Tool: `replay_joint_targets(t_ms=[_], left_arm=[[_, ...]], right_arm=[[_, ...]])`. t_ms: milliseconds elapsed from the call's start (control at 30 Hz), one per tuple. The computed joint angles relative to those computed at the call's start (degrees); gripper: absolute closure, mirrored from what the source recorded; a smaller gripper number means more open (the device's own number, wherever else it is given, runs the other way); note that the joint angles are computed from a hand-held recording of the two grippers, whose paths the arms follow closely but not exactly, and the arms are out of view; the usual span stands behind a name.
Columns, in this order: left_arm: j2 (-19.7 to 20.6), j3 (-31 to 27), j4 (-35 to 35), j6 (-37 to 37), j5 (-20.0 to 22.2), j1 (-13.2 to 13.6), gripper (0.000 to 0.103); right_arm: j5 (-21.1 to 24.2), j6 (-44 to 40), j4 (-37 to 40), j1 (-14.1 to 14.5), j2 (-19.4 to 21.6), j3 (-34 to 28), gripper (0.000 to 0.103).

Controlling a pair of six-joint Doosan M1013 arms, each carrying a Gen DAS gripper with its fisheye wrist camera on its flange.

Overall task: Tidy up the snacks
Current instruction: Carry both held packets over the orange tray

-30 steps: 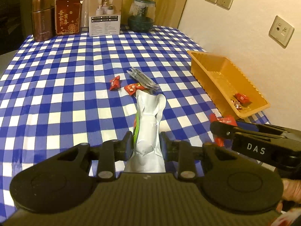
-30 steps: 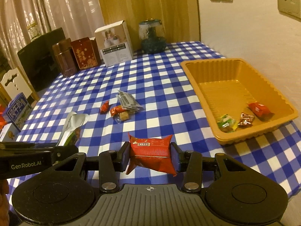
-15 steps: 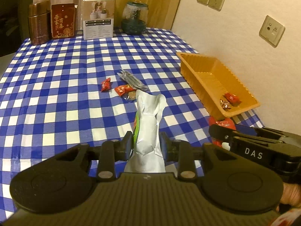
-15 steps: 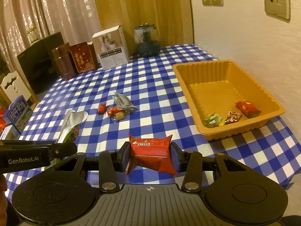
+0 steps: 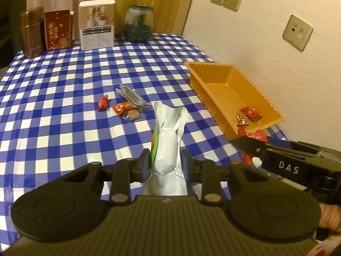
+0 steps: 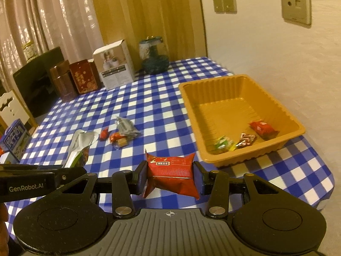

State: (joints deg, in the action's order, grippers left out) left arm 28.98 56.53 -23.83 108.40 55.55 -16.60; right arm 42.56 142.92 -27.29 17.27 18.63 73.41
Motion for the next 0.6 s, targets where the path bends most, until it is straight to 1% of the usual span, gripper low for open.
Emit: replay_joint_targets(t_ms=[333,600], left_arm=[[2.46,-4.26,-2.79,1.15,2.29,-2.16,0.076],[6.17,-10.28,-4.04,0.8,4.49,-4.59,0.076]], right_arm=[[0.87,3.97,-3.29,-2.31,-1.32,0.99,0.058],[0.91,4.81,-4.91,-5.44,-1.97,1.71,0.058]])
